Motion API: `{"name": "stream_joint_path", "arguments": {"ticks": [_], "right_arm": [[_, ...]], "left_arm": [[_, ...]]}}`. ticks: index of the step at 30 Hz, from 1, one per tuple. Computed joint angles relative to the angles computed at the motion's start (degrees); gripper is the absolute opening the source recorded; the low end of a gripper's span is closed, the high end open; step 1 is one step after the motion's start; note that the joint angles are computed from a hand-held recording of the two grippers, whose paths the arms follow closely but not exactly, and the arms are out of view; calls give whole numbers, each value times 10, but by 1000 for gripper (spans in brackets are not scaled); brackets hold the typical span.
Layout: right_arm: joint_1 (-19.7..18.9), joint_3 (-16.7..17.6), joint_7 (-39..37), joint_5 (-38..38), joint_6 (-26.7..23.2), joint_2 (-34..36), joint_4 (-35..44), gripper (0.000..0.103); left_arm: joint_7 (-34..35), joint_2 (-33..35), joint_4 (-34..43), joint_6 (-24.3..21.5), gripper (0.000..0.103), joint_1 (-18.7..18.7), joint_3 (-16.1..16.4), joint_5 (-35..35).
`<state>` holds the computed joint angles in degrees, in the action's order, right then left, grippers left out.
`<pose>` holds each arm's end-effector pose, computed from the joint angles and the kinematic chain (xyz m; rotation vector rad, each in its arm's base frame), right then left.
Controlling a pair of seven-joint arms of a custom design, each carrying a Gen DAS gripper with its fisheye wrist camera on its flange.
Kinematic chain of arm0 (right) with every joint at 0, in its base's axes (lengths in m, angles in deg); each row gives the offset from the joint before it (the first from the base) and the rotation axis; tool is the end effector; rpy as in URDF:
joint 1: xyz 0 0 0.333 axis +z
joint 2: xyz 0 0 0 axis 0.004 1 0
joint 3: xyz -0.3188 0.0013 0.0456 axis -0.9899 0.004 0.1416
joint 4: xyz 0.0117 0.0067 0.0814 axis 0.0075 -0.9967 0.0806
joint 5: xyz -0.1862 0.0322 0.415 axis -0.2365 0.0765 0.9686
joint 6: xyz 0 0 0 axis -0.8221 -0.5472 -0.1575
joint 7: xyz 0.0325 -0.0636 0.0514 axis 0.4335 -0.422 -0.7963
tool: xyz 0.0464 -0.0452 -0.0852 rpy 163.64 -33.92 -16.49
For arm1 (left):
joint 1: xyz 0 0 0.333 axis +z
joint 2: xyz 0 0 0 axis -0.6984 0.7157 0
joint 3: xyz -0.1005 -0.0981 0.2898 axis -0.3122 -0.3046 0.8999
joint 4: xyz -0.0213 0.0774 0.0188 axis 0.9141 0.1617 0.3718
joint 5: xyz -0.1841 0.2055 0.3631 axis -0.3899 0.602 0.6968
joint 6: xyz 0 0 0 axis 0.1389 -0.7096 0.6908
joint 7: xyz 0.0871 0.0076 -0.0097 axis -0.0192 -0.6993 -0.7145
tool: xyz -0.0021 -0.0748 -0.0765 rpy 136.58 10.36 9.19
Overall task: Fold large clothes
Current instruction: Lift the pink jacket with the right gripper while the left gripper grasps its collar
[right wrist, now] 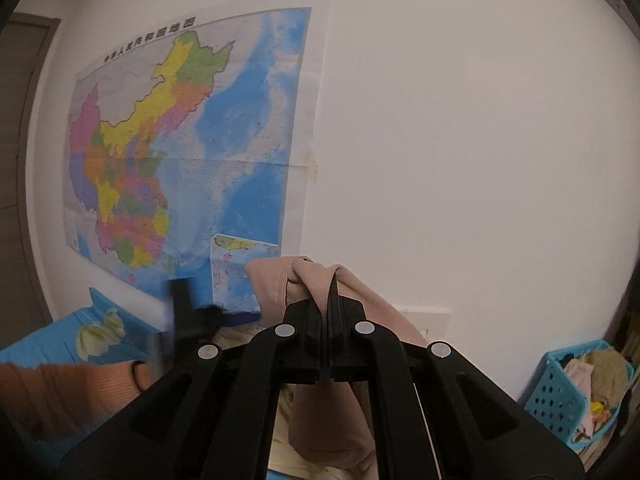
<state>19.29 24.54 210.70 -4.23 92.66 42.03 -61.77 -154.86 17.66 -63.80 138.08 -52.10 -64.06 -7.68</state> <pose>0.2989 0.3489 0.6586 -1.2123 1.5901 -1.4360 0.5652 -0.2000 0.5246 -0.0842 2.4308 -1.8253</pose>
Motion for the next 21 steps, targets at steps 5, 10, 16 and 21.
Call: {"name": "stream_joint_path", "arguments": {"ticks": [5, 10, 16, 21], "right_arm": [[6, 1, 15, -6, 13, -43, -29, 2], [1, 24, 26, 7, -18, -91, -43, 2], [-24, 98, 0, -19, -82, -149, 9, 2], [-72, 161, -56, -24, -80, -169, 108, 2]], "left_arm": [[-101, 35, 44, 36, 22, -27, -37, 77], [-143, -14, 15, 82, 2, -46, -41, 46], [-168, -146, -30, 28, 1, -66, 24, -63], [-190, -278, -79, -44, 2, -62, 124, -131]]}}
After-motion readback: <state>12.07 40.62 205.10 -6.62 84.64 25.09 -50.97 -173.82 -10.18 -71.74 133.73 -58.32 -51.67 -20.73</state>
